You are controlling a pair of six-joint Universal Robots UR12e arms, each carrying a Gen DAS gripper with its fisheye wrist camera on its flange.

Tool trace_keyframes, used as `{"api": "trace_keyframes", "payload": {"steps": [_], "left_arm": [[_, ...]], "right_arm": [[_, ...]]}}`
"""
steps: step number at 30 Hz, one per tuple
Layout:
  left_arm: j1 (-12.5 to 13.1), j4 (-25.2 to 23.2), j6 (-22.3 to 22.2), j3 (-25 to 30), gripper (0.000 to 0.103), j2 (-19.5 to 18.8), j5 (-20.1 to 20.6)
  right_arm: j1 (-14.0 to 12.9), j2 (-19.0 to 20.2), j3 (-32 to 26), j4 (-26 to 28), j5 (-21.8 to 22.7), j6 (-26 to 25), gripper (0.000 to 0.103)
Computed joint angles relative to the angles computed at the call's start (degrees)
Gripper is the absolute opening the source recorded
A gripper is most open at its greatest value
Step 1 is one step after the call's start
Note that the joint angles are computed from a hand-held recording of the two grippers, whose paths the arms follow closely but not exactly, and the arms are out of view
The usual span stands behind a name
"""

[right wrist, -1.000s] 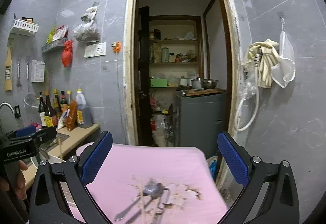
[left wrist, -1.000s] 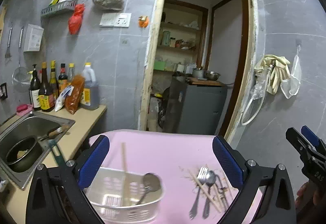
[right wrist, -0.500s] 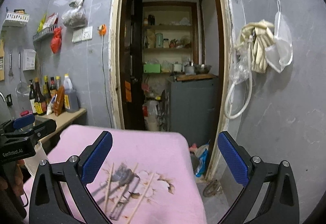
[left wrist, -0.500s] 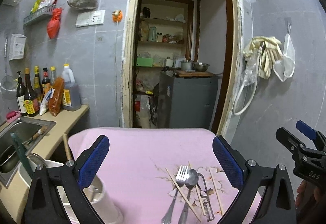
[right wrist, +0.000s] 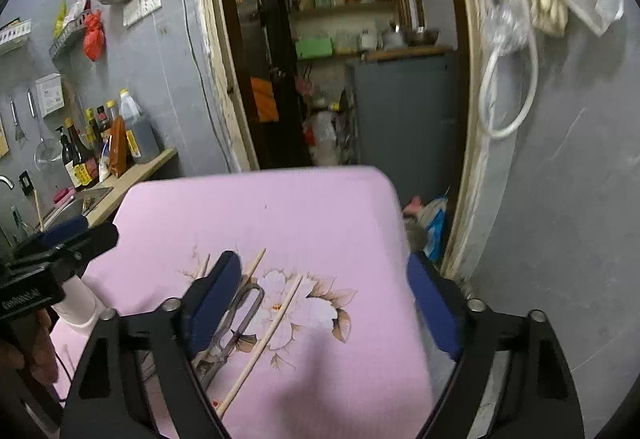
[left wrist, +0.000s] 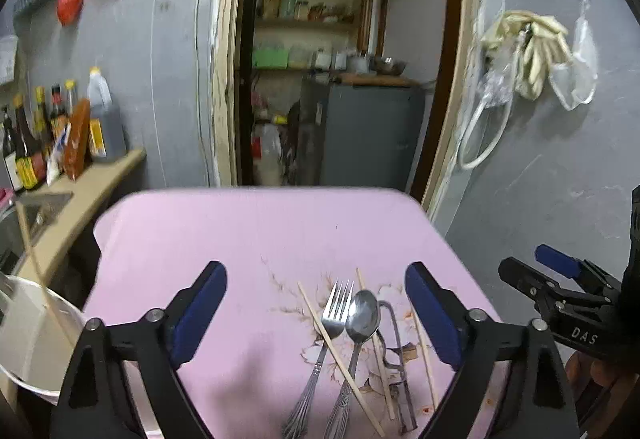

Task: Organize utensils
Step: 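Move both tools back over the utensils on the pink cloth, then grasp a wooden chopstick with the right tool while the left tool grasps another chopstick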

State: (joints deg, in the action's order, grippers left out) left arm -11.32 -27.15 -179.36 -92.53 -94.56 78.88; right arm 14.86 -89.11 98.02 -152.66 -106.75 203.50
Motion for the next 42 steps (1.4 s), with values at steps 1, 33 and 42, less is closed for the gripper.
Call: {"api": "trace_keyframes", "payload": {"steps": [1,33,42], "left_arm": [[-0.15,-0.75,-0.40,0.28,0.084,-0.40,0.24],[-0.07,-27.04,0.59,12.51,0.015,-10.61,-2.28],[-1.10,-33.14,2.35,16.22,0.005,-12.10,0.85]], "right_arm": [[-0.40,0.39,-0.08,0.37,1.05,0.32,0.068],[0.60,9.31,-8.18,18.27,6.73,-2.46,0.027],[-0.02,9.93,-11.31,24.05,7.70,3.02,0.007]]}}
